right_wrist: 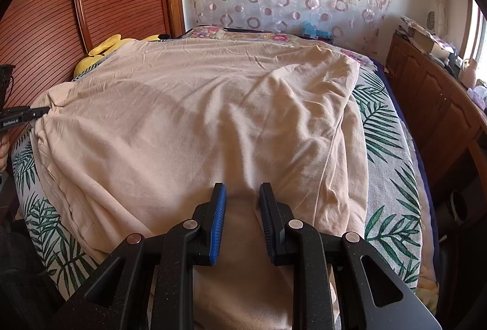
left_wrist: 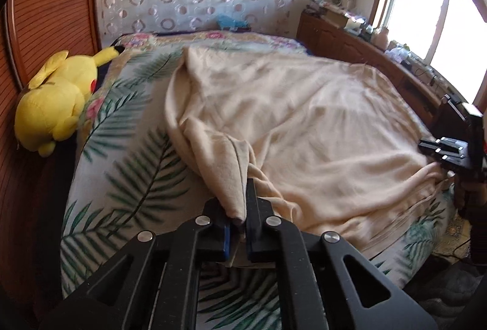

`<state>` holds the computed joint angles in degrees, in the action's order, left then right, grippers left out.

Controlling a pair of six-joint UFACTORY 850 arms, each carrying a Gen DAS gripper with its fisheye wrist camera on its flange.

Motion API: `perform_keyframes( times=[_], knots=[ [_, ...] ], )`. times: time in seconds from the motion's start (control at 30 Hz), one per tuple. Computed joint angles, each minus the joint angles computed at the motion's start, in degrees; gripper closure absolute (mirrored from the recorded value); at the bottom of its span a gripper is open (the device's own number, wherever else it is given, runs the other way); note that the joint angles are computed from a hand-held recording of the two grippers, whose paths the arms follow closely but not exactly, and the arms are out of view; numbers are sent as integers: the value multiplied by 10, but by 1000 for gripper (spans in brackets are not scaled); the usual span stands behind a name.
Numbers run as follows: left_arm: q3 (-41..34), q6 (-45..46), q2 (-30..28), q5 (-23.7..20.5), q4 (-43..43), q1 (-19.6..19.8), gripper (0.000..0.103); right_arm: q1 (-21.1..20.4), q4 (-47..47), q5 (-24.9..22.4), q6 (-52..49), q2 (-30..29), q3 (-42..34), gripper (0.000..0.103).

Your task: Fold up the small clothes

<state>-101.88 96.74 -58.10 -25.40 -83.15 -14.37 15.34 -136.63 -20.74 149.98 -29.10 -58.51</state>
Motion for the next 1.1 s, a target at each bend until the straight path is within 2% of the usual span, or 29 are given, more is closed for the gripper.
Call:
perform_keyframes(
  times=[0.1, 0.47, 0.77, 1.1],
  knots=[
    [-6, 24, 6, -24, -27, -10, 96, 0, -2, 0, 3, 0, 0, 79],
    [-54, 62, 8, -107, -41, -62, 96, -3, -38, 1, 46, 1, 3, 79],
    [-74, 68, 15, -150, -23, -90, 96, -6, -47, -4, 72, 3, 8, 79],
    [-117, 23, 4, -197, 56, -134, 96, 8, 38, -105, 33, 100, 106, 79]
  ],
)
